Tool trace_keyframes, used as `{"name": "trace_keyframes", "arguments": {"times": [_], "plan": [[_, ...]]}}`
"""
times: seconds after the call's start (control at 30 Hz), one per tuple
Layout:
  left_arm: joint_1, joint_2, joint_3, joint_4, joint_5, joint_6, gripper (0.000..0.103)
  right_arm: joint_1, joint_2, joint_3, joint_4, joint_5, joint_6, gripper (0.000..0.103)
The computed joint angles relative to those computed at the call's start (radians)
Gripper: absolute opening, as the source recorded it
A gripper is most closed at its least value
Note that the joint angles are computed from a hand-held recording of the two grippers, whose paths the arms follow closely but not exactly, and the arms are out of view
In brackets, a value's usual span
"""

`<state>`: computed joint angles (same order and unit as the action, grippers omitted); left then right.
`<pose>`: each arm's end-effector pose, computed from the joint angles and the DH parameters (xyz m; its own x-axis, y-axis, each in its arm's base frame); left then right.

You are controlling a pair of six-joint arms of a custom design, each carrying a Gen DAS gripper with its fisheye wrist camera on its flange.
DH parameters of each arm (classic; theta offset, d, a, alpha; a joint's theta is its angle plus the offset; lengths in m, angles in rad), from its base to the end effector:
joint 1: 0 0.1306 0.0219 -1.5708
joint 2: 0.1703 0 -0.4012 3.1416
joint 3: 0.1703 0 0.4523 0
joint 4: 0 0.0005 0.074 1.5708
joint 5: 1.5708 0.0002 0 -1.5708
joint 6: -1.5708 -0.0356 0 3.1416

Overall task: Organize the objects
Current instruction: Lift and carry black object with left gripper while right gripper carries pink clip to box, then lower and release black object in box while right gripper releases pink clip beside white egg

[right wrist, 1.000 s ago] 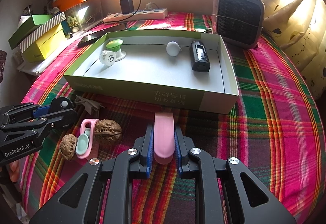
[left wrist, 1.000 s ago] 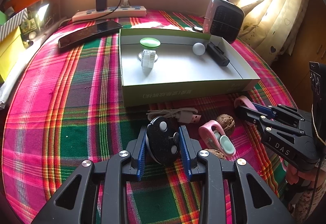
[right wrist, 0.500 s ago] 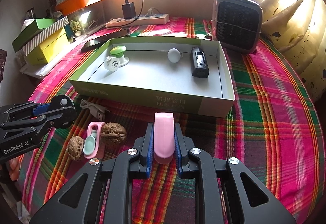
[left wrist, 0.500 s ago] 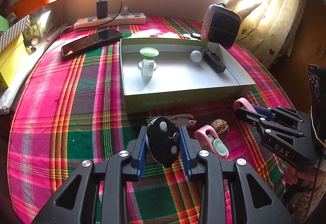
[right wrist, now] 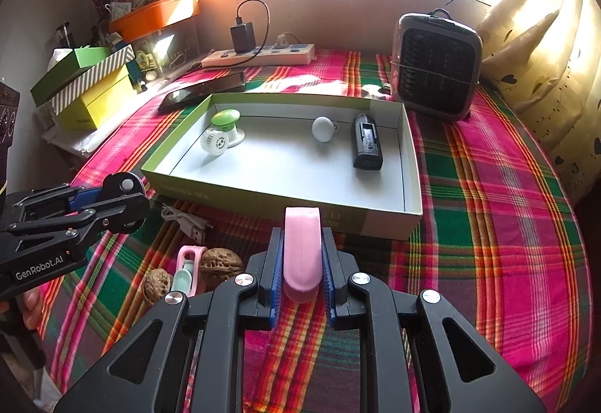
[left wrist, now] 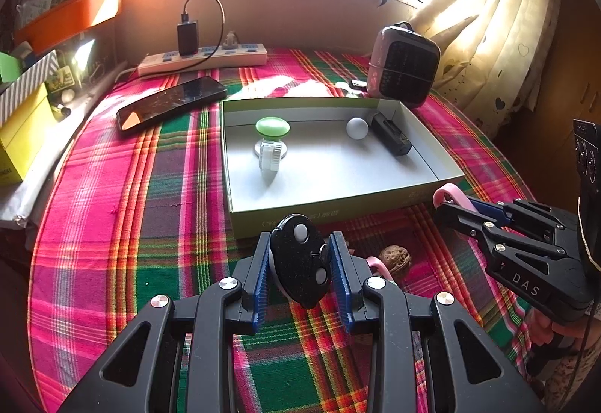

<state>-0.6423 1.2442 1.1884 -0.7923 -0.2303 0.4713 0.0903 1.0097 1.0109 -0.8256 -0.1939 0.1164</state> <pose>0.3911 -0.2831 0.4201 -0.7450 0.0053 -0.6670 0.1393 0.9792 -0.1478 0.3930 0.0420 0.4220 -0.7008 -0.1779 -0.6908 -0.3022 0.9512 0.0616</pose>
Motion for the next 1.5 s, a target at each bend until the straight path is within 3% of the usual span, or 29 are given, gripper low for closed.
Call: {"name": "trace_keyframes", "arguments": {"times": [1.07,1.5], "plan": [[0.071,0.205,0.203,0.023,0.072,-0.114,0.028,-0.006,0.227,0.184,-0.012,0.006,0.024,0.019],[0.085,0.325,0.319,-0.026,0.081,-0.162,0.028,-0.005,0.293,0.213,-0.013,0.03,0.043,0.019]]}}
